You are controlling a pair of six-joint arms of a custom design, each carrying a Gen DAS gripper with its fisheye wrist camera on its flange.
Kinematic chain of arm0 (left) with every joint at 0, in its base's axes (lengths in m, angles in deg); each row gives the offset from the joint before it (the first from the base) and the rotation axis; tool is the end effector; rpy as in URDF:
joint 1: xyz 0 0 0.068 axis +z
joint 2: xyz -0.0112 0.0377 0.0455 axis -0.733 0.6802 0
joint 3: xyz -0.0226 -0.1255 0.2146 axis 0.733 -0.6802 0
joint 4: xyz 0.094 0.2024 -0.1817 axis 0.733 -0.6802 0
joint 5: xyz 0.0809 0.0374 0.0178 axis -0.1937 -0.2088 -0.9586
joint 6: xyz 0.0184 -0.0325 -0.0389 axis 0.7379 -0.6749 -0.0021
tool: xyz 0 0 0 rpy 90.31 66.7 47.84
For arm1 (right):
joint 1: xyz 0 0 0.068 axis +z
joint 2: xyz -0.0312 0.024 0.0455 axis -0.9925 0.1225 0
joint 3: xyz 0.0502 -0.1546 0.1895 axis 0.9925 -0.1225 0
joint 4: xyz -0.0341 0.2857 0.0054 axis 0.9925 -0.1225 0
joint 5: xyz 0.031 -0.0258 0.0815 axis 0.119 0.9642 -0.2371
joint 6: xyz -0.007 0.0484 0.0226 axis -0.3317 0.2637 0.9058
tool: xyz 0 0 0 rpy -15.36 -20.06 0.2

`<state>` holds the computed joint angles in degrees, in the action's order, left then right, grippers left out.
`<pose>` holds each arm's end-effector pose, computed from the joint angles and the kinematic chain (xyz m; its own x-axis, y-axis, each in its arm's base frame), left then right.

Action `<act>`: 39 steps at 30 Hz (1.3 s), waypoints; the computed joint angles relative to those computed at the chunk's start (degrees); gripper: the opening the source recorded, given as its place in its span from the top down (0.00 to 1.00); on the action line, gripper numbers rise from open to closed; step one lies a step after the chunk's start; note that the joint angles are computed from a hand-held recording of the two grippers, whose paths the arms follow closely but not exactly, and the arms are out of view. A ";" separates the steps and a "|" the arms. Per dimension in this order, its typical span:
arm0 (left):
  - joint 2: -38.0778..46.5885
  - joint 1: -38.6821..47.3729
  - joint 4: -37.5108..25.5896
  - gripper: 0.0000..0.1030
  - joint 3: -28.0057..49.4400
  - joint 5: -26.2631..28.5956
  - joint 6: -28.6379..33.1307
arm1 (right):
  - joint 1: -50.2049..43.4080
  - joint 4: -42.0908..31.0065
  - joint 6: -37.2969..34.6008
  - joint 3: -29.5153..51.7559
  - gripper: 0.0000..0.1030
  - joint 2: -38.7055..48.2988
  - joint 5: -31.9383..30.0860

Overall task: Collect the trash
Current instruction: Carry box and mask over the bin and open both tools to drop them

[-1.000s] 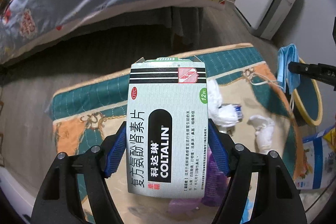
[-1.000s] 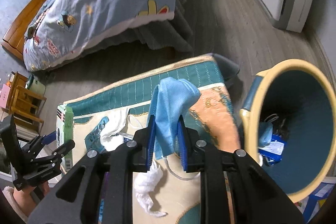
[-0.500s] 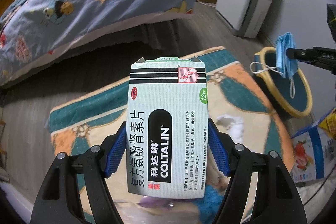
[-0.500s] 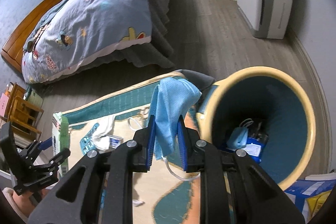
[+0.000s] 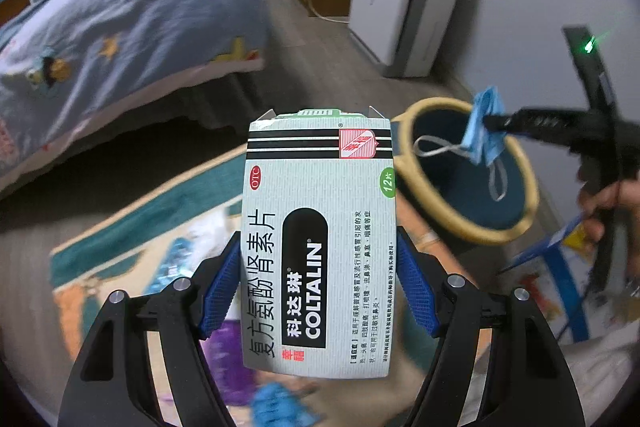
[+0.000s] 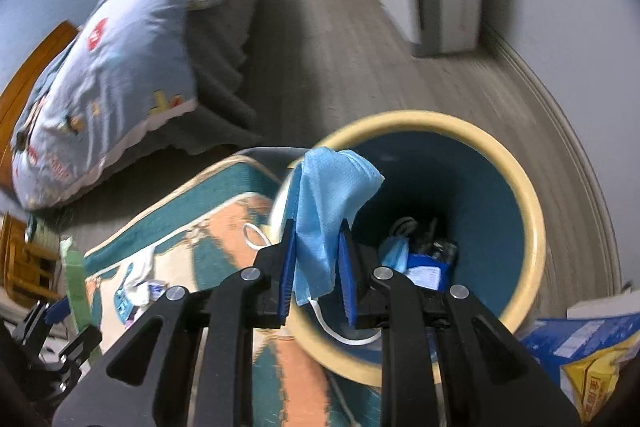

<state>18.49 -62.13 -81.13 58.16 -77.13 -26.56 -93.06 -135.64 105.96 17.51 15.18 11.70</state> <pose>0.3103 -0.0911 0.2546 -0.7140 0.4235 -0.5576 0.5414 0.8389 -0.0560 0.2627 -0.0407 0.2602 -0.7601 0.4430 -0.4754 0.3341 0.8939 0.2988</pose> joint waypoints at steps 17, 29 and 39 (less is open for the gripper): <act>4.83 2.70 -3.30 0.29 2.86 6.14 10.93 | -15.76 0.73 -1.69 -4.83 0.81 2.10 -3.63; 9.31 -3.66 -1.92 0.29 5.59 4.15 8.85 | -17.00 2.98 2.18 -4.82 0.81 4.35 -3.42; 7.77 -6.41 2.01 0.16 5.98 6.21 4.69 | -18.80 5.13 5.31 -5.80 0.78 2.17 -4.18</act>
